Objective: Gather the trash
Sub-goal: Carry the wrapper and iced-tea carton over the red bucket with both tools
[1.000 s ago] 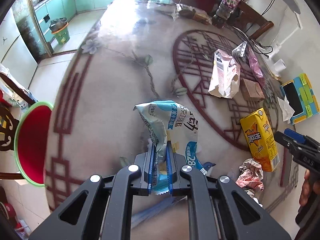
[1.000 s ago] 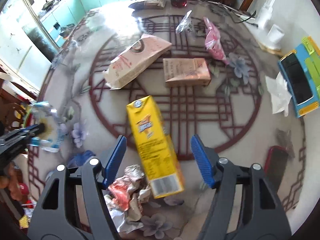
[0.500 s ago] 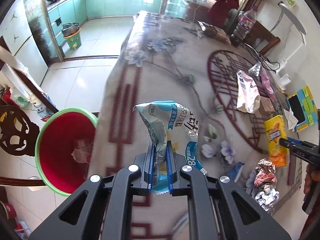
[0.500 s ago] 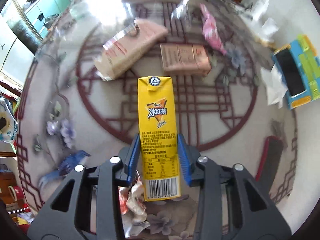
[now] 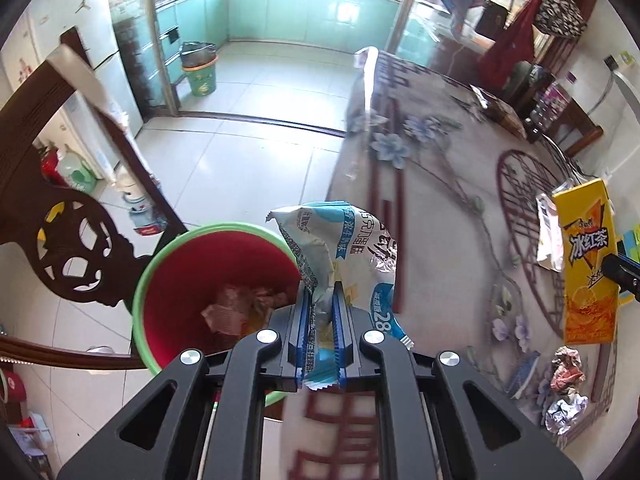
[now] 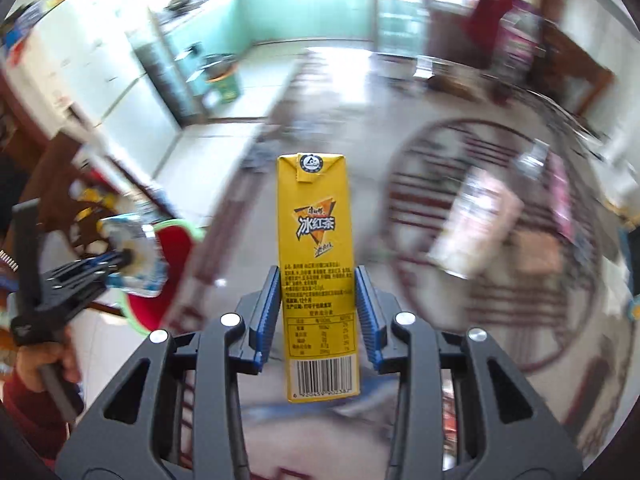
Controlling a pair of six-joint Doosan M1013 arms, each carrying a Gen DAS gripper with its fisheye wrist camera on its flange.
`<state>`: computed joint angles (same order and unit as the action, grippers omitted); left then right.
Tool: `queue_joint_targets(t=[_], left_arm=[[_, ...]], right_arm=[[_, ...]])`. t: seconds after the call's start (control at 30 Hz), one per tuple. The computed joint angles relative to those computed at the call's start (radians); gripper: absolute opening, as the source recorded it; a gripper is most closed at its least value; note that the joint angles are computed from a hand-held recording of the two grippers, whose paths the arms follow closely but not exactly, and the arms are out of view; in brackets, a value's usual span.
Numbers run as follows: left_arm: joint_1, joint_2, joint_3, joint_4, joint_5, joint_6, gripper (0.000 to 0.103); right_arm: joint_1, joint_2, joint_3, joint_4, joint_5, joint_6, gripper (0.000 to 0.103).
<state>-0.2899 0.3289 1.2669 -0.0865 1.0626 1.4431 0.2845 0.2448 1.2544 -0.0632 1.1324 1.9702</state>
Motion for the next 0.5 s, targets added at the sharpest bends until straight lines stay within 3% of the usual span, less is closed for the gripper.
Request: queue_joint_targets(t=[0.27,0.5], left_arm=[[0.063,0.005,0.010,0.062,0.002,-0.065,0.008],[0.101,0.018,0.006,0.088,0.011,-0.094,0.008]], right_arm=[[0.057,0.160,-0.169,0.228,0.028,-0.145,0.036],[0.083,0.232,-0.253,0.285,0.071,-0.189,0.036]])
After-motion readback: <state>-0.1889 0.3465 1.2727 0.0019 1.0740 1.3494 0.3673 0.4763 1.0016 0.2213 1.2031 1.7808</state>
